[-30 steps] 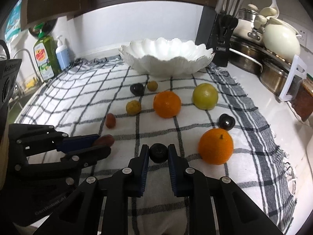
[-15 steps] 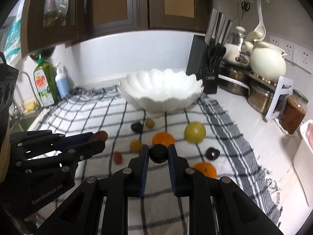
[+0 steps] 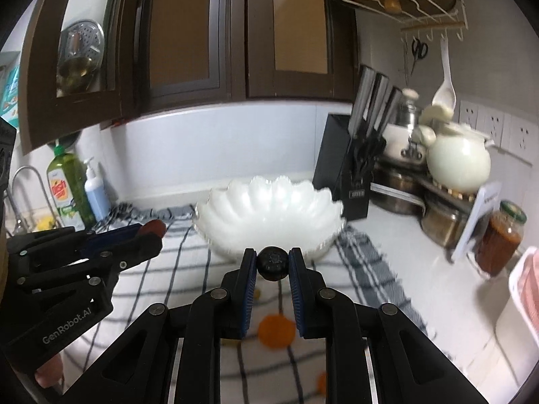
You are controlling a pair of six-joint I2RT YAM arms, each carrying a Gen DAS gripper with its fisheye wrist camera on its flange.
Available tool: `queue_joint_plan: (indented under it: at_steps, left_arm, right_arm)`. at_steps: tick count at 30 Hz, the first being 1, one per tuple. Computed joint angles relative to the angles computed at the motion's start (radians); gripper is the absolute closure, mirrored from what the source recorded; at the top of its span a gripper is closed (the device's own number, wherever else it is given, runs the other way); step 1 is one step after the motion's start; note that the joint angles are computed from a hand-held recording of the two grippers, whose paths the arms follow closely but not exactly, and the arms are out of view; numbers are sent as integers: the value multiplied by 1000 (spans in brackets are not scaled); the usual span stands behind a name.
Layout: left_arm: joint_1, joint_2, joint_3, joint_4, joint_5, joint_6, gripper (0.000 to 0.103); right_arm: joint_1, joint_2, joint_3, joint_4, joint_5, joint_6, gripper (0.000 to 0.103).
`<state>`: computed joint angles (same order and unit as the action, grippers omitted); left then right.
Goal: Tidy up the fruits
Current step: 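Carry the plum in the right tool while the left tool carries the date over the white bowl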
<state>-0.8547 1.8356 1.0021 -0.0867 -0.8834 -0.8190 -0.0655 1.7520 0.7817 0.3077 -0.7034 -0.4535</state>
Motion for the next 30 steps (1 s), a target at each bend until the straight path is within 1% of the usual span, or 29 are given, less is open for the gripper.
queue_joint_plan:
  at_steps: [3, 9, 14, 17, 22, 24, 28, 30]
  left_arm:
    - [45, -20, 1, 26, 15, 59, 87]
    - [150, -27, 32, 73, 72, 192, 87]
    - [244, -23, 52, 142, 161, 306, 87]
    - [299, -3, 85, 157, 208, 356, 87]
    - [373, 69, 189, 124, 258, 387, 87]
    - [399, 104, 232, 106, 277, 388, 87]
    - [444, 188, 343, 34, 305, 380, 87]
    - [469, 232, 398, 6, 341, 381, 86]
  right_arm:
    - [34, 13, 44, -3, 30, 33, 82]
    - [119, 75, 181, -45, 116, 98, 82]
    - [177, 134, 285, -61, 187, 140, 82]
    - [207, 176, 353, -65, 231, 162, 82]
    - [245, 281, 523, -135, 283, 179, 82]
    - [254, 331, 594, -171, 286, 175, 82]
    - [268, 447, 764, -266, 281, 164, 82]
    - [275, 511, 858, -321, 288, 151, 82]
